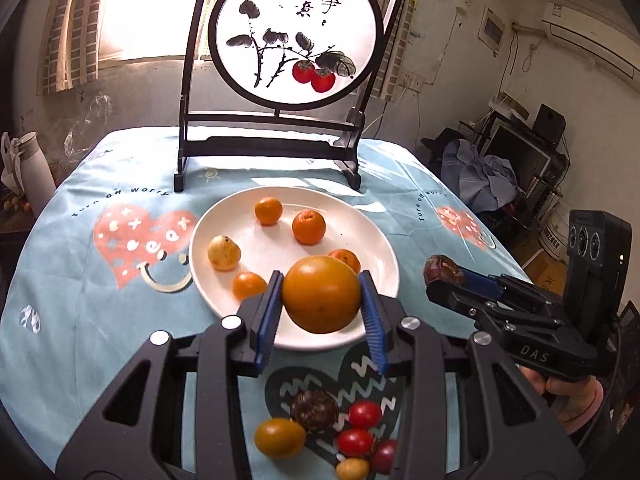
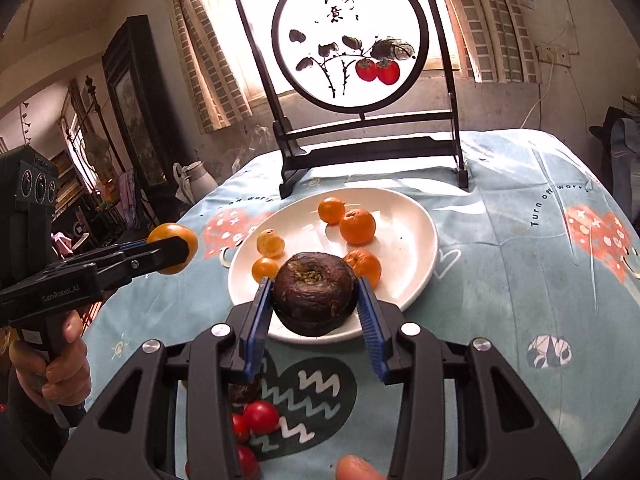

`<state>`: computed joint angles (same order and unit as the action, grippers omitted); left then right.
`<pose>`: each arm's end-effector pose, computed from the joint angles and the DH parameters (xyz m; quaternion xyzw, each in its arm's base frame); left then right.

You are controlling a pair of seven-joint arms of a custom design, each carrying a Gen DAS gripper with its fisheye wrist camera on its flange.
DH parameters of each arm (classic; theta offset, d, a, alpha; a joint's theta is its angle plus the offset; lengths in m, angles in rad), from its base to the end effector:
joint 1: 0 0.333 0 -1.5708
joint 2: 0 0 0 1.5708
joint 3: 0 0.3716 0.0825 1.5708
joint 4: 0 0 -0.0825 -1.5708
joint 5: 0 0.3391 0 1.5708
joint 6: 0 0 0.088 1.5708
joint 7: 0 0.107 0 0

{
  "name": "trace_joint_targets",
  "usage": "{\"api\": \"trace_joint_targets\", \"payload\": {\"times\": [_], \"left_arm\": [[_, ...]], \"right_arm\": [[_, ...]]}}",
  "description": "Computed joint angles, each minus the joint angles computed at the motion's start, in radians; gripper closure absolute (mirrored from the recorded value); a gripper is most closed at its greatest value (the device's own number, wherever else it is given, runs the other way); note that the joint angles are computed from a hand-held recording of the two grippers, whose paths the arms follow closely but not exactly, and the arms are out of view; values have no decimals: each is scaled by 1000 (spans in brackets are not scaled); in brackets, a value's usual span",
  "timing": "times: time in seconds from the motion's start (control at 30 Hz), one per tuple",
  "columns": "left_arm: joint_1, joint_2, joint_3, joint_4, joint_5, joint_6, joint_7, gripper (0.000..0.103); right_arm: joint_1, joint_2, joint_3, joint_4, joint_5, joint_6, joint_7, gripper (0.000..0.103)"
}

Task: Organize fruits
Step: 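Lower both held fruits onto the plate and open both tools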

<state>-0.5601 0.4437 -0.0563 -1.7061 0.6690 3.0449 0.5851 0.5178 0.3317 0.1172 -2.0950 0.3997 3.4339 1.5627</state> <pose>0.5420 -0.4330 0.5060 -0.5500 0.7085 -0.4144 0.1544 0.5259 0.3207 0.4663 -0.6738 0.5671 -0.1633 0.4446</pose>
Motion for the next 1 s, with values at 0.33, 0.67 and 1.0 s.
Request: {"api": "trace_joint_targets", "payload": {"times": [0.33,0.67,1.0], "left_arm": [[37,287,-95,431,-192,-325,255,65],[-5,395,-44,610,-222,-473,281,64],[-102,157,92,298,70,-431,-46,6]], "right_arm": [[126,149,-205,179,29,-143,13,60],[145,188,-248,218,-42,-182,67,57],[199,86,-254,90,-7,-62,42,36]]}}
